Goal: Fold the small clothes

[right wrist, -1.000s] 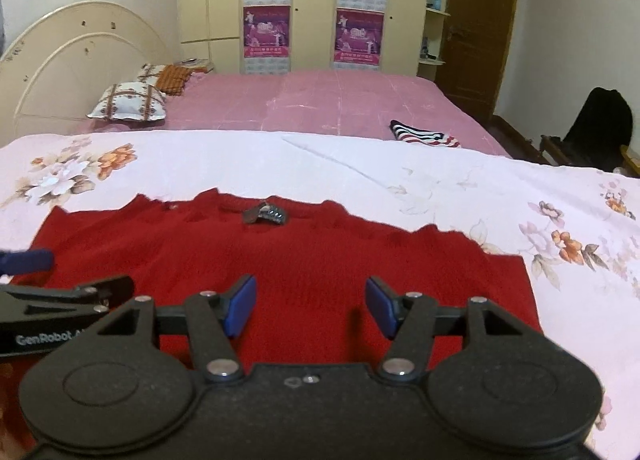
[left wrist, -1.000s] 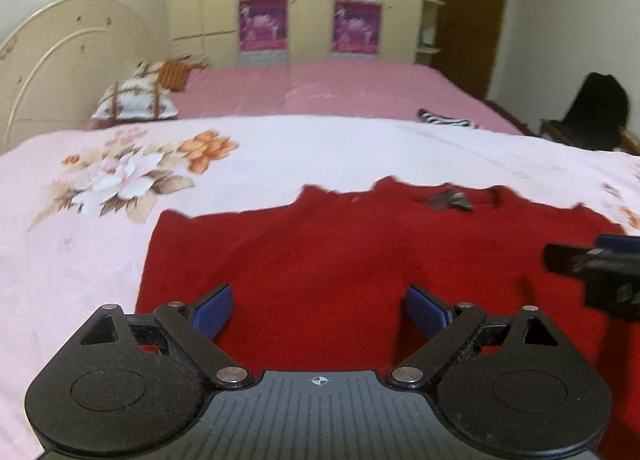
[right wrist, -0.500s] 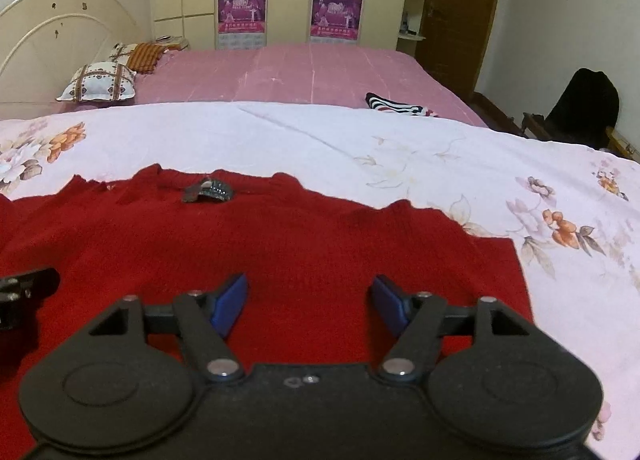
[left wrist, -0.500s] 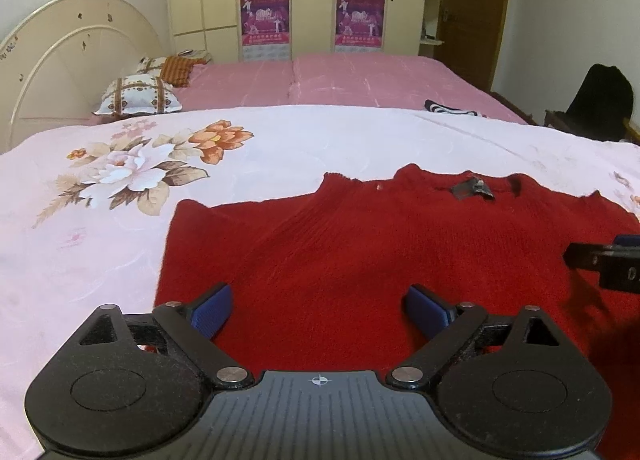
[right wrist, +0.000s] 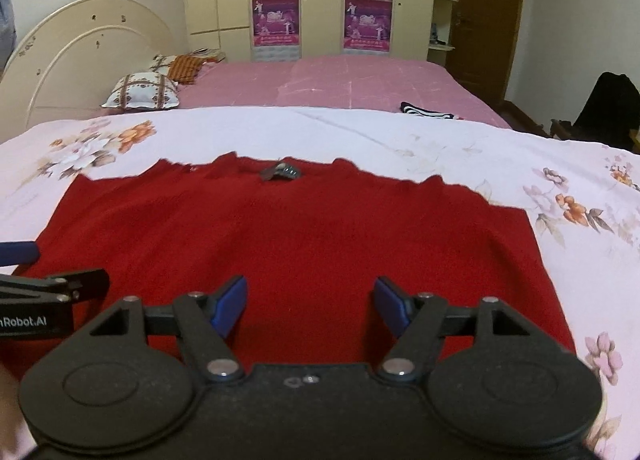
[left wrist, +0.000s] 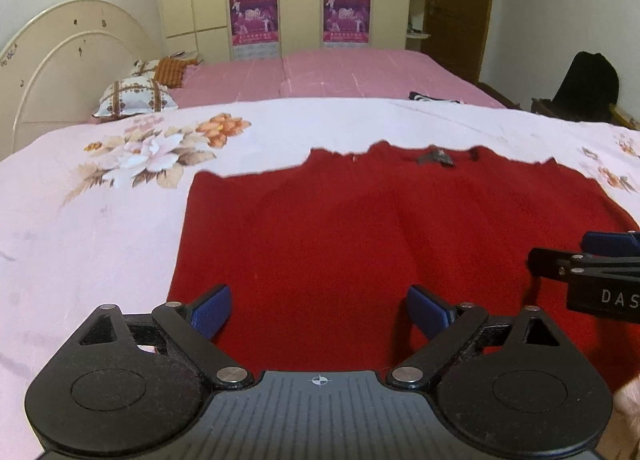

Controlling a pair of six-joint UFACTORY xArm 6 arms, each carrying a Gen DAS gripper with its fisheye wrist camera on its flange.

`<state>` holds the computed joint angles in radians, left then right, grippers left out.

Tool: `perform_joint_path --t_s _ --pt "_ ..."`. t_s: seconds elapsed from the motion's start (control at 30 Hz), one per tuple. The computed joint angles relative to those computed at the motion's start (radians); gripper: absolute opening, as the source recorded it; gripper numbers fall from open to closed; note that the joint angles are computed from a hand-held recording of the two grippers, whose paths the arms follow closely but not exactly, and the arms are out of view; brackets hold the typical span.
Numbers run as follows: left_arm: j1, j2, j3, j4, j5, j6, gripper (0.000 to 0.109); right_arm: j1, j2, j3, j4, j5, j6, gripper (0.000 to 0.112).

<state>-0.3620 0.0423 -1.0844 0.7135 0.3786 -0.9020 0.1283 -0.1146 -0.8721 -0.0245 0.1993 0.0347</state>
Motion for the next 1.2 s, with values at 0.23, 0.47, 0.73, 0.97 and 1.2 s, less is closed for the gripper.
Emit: perform_joint_path --t_s 0.23,0.47,0.73,0.97,1.2 --pt "-0.016 -0.038 0.056 -0.014 0.026 0.011 0.093 -0.005 -0.058 0.088 -0.144 0.02 0.059 0.069" --pt "-0.03 -0.094 0.102 -0.057 0.047 0.024 0.093 -0.005 -0.131 0.135 -0.06 0.038 -0.001 0.069" --pt "-0.036 -0.198 0.205 -0.117 0.039 0.006 0.093 -0.001 -0.186 0.186 0.018 0.052 -0.059 0.069" --pt "-0.042 -0.305 0.324 -0.249 0.02 -0.049 0.093 0.003 -0.221 0.212 0.065 0.059 -0.102 0.069" --pt "0.031 -0.314 0.43 -0.181 -0.219 -0.303 0.093 0.008 -0.238 0.232 0.107 0.048 -0.134 0.069"
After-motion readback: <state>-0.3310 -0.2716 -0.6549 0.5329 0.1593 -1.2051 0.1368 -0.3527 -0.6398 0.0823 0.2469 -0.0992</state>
